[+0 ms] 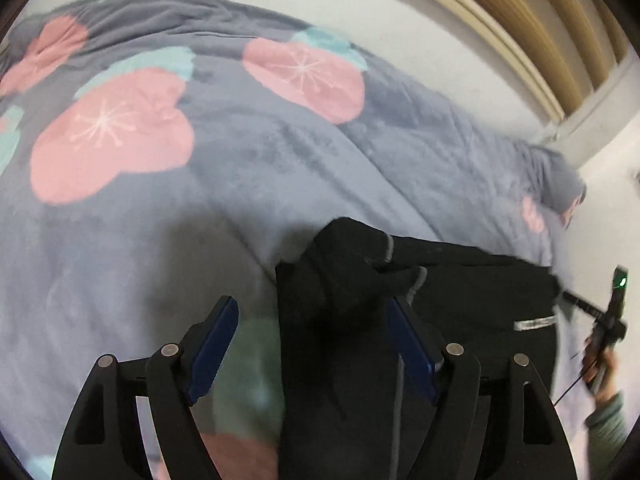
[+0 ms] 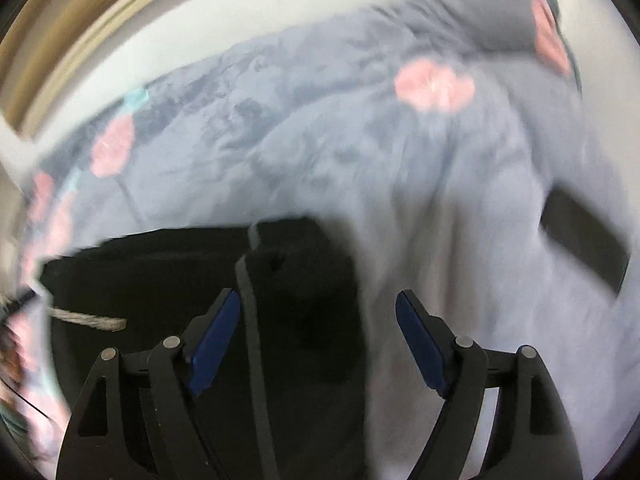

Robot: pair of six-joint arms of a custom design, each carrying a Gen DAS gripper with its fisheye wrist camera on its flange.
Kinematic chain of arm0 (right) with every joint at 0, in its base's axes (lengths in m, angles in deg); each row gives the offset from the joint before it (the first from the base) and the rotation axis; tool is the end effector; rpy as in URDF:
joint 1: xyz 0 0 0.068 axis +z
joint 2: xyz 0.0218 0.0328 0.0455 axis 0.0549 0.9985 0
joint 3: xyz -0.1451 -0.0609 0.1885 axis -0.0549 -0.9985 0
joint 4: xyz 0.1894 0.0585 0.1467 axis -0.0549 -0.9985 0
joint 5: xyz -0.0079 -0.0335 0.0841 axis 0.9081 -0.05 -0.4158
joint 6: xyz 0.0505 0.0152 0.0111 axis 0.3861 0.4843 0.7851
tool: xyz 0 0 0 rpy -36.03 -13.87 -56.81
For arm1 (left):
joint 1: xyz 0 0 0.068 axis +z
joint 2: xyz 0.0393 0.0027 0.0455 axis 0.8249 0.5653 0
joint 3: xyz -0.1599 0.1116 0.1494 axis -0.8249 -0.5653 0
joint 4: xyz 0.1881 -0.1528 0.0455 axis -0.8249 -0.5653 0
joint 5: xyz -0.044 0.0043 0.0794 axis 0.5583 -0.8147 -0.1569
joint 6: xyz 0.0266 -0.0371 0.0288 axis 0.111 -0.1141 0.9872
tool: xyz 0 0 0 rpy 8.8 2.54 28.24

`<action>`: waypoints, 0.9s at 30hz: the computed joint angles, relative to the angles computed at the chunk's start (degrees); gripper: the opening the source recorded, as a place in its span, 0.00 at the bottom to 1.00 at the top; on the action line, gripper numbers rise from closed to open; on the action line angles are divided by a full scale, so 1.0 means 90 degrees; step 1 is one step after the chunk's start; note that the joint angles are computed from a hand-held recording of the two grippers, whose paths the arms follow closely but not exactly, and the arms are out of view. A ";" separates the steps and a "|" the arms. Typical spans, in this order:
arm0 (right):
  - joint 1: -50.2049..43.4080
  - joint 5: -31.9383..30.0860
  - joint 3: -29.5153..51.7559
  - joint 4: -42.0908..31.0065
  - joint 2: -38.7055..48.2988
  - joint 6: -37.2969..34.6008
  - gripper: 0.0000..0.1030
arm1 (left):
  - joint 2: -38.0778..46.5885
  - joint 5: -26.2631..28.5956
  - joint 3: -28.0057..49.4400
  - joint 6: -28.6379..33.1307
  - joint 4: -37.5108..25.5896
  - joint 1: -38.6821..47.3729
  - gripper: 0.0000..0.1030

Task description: Fold large clothes

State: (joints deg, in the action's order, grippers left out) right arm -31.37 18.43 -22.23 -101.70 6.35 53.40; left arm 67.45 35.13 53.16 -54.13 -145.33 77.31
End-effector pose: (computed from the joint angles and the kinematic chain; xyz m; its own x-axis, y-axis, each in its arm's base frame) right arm 0.1523 -0.0958 0.2579 -0.8273 0.3313 -0.4537 0.3234 0.9412 0.0976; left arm 0.3276 0.1094 0.2244 -0.8954 0.0830 -0.4375 0.2660 0.8876 -0.3760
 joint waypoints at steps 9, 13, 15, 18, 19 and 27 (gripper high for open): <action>-0.0007 -0.0325 -0.0133 0.1058 0.1364 -0.0889 0.80 | 0.1785 0.0596 0.1617 0.0045 -0.0920 -0.0498 0.76; -0.0068 -0.0834 0.0238 0.0916 0.2198 -0.0903 0.80 | 0.1557 0.0741 0.1303 -0.0109 -0.0663 -0.0659 0.42; -0.0037 -0.0962 0.0188 0.0848 0.2158 -0.1084 0.79 | 0.1297 0.0637 0.0997 -0.0054 -0.0518 -0.0715 0.23; 0.0183 -0.0775 -0.0159 0.0938 0.1656 -0.1204 0.25 | 0.0549 0.0408 0.0220 -0.0120 0.0066 -0.0703 0.14; 0.0266 -0.0651 -0.0276 0.0973 0.1403 -0.1124 0.24 | 0.0391 0.0451 0.0117 -0.0172 0.0135 -0.0648 0.13; 0.0279 -0.0597 0.0653 0.0384 -0.0012 -0.0859 0.18 | 0.0243 0.1545 0.1222 -0.0931 -0.0225 -0.0207 0.13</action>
State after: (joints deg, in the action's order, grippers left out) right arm -28.86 13.06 -16.35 -98.24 6.25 45.67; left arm 69.64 49.03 64.16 -62.50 -147.35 75.45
